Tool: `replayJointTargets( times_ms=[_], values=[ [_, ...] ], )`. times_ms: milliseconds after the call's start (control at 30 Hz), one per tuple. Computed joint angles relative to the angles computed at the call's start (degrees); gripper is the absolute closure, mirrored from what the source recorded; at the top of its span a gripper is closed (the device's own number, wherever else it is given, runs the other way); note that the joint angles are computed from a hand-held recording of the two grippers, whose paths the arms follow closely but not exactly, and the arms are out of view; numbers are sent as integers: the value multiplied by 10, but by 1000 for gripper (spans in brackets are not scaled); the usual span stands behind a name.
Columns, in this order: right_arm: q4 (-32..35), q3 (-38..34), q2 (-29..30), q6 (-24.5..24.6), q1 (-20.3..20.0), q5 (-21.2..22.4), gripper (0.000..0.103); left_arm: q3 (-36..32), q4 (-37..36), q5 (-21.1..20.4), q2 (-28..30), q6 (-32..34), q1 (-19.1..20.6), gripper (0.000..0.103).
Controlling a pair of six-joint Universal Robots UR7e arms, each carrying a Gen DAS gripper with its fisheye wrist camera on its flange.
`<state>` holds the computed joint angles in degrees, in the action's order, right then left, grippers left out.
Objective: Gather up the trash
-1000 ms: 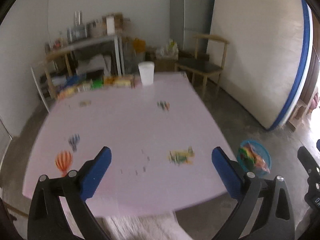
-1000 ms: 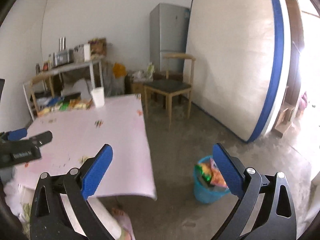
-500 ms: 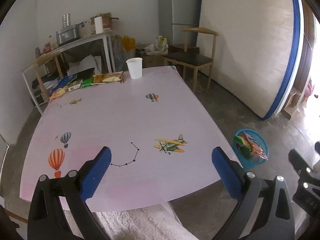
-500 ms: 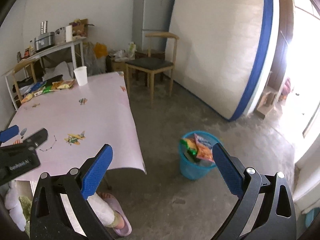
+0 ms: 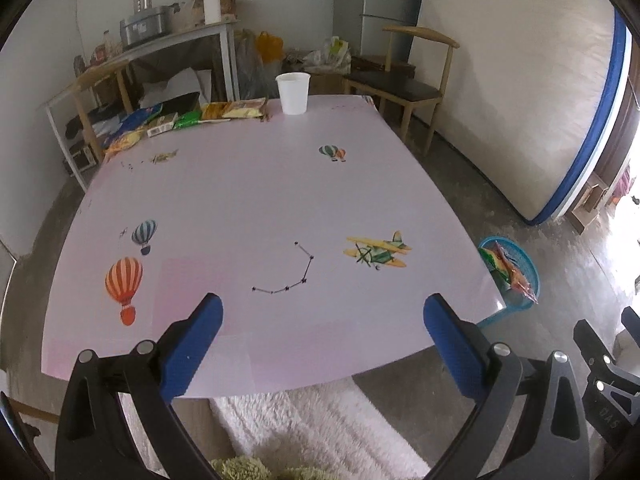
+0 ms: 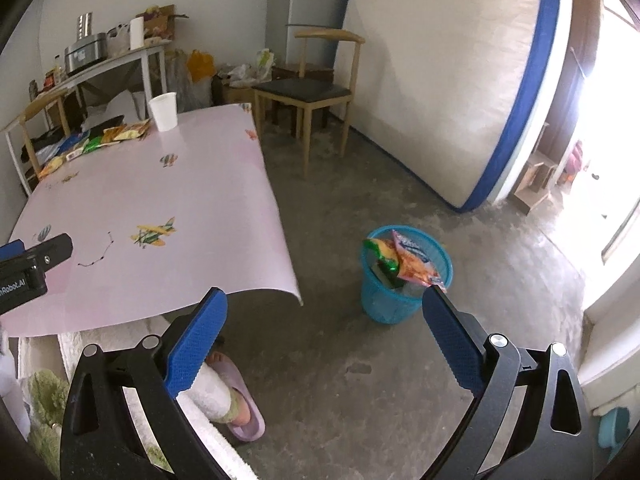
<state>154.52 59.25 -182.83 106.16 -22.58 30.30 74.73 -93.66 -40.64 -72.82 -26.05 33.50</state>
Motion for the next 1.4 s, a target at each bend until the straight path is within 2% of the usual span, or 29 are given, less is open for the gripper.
replayJointTargets(
  times_ms=[200, 367, 767, 1067, 1333, 1400],
  values=[
    [29, -2, 3, -25, 6, -14, 10, -1, -1, 12, -9, -12, -4, 5],
    [29, 7, 1, -18, 5, -16, 10, -9, 2, 6, -8, -10, -2, 5],
    [34, -8, 8, 84, -4, -32, 10, -36, -16, -13, 8, 39, 21, 5],
    [67, -38, 17, 57, -7, -41, 10, -58, -12, -3, 9, 13, 36, 5],
    [66, -95, 39, 61, -5, -50, 10, -64, -30, -4, 5, 9, 45, 5],
    [56, -115, 47, 76, -5, -51, 10, -64, -38, -3, 7, 16, 47, 5]
  ],
)
